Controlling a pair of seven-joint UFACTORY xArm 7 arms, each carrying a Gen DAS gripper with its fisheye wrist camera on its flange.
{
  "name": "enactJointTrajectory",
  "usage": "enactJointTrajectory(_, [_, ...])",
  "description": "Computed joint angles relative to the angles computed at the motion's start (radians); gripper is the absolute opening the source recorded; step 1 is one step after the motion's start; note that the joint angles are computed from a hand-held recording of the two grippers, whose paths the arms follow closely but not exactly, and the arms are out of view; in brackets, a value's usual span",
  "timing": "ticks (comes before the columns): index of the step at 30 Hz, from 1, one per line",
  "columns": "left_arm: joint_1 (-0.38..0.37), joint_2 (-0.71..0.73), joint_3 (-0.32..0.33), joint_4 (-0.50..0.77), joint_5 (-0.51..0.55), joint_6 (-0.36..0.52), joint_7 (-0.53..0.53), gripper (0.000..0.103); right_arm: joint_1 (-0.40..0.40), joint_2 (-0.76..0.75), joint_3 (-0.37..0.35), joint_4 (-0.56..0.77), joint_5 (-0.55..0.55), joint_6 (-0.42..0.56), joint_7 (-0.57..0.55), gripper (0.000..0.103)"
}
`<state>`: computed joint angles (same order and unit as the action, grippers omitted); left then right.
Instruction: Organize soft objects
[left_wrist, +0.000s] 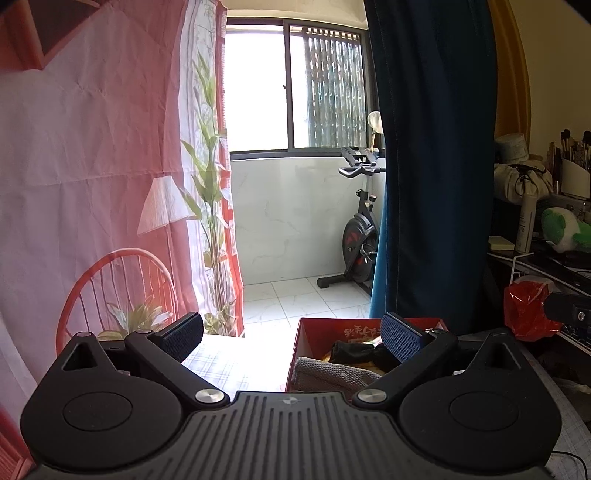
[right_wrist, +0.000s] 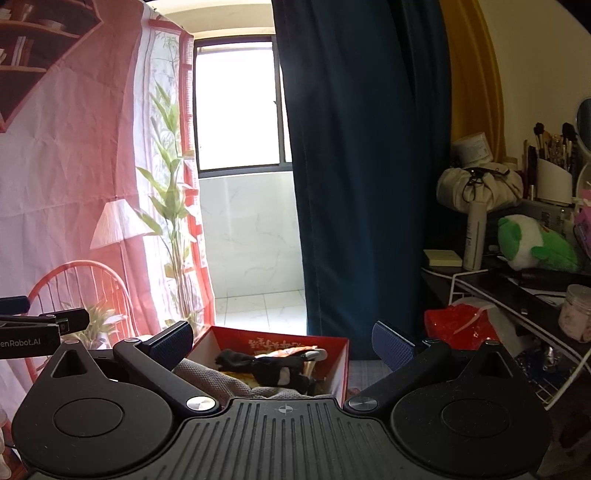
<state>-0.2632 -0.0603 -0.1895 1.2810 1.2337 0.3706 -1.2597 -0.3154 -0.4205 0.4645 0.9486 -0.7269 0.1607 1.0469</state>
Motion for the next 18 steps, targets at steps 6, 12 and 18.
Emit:
enactJointTrajectory(6, [0.002, -0.001, 0.001, -0.008, -0.006, -0.002, 0.001, 0.103, 0.009, 0.001, -0.003, 0.006, -0.013, 0.049, 0.007, 0.103])
enactJointTrajectory(12, [0.004, 0.0, 0.005, -0.014, -0.036, -0.014, 0.025, 0.103, 0.039, 0.012, -0.03, 0.008, -0.039, 0.077, 0.02, 0.103])
enactJointTrajectory(18, [0.01, -0.007, 0.004, -0.024, -0.042, -0.029, 0.028, 0.103, 0.062, 0.021, -0.051, 0.013, -0.076, 0.088, 0.04, 0.103])
